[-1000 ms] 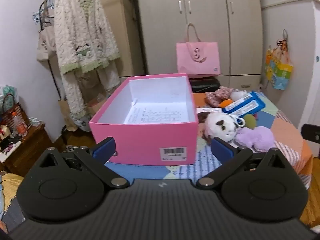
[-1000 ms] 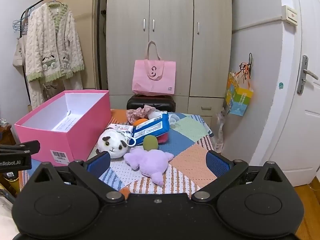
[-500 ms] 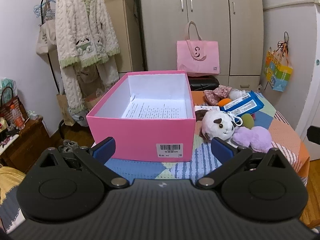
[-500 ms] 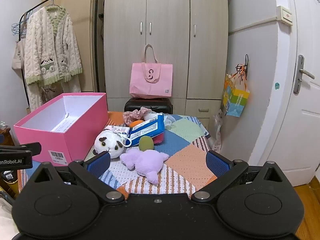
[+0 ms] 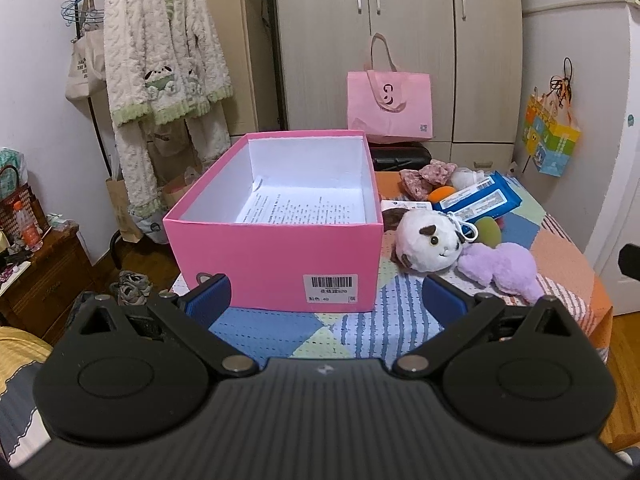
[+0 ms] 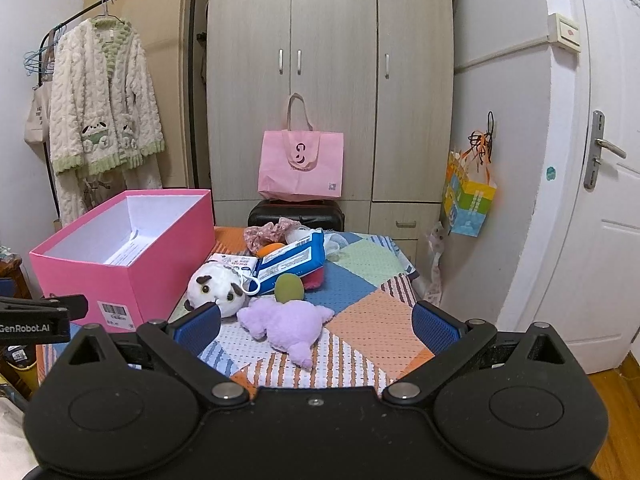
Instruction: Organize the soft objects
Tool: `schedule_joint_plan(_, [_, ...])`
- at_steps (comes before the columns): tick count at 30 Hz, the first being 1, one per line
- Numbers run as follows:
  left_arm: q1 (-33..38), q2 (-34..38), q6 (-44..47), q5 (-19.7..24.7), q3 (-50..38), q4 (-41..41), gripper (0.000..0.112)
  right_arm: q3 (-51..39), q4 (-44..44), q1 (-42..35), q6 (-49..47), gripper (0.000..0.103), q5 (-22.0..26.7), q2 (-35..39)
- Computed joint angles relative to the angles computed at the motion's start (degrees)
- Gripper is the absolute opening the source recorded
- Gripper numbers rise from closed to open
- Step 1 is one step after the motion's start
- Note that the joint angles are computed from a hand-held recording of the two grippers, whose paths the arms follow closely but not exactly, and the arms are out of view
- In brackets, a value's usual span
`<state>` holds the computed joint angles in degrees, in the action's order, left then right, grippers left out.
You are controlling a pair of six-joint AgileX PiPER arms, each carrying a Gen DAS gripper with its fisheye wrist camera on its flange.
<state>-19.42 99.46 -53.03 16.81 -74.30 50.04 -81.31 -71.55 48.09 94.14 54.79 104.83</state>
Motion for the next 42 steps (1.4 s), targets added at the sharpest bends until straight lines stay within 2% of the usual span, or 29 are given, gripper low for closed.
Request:
schedule_joint_plan(3, [-0.1,0.0,-0.2,0.0,0.1,0.2,0.103,0.7,-0.6,0.4,0.5,0.103,0.2,-0.2])
schedule_joint_plan(6, [0.2,0.0,6.7,0.0,-0.4,-6.3,0.103,1.5,-1.5,0.5,0.7,0.103,0.0,-0.7])
schedule_joint_plan(10, [0.0,0.1,9.9,0.5,-1.0,-9.6,0.103,2.3,-1.7,-0.1,0.8,0.103,-1.3,-1.2])
schedule_joint_plan(29, [-0.8,0.2,11.9,1.3,-1.2,-10.3,0.103,4.6,-3.3,-1.0,1.4,0.103,-2.9,-1.8])
schedule_joint_plan(31, [-0.7,0.5,13.5,1.4,-1.7,-11.6,0.103,5.6,-4.3,-1.5,1.8,0.103,-4.0,-2.5])
schedule_joint_plan(36, [-0.3,2.2,25.9,3.6,-5.9,-22.9,0.103,7.1,-6.5,-2.5,3.7,0.103,-4.7,-3.4])
schedule_joint_plan(40, [-1.8,5.4,26.4,6.0,-11.2,-22.2,0.103,8.8,-11.1,-3.9,5.4,0.103,-7.5,-3.3])
schedule_joint_plan(42, [-2.1,7.3,30.2,6.6,-14.1,-25.8,0.103,8.8,-14.3,-4.2,6.0,0.103,-7.2,-1.7])
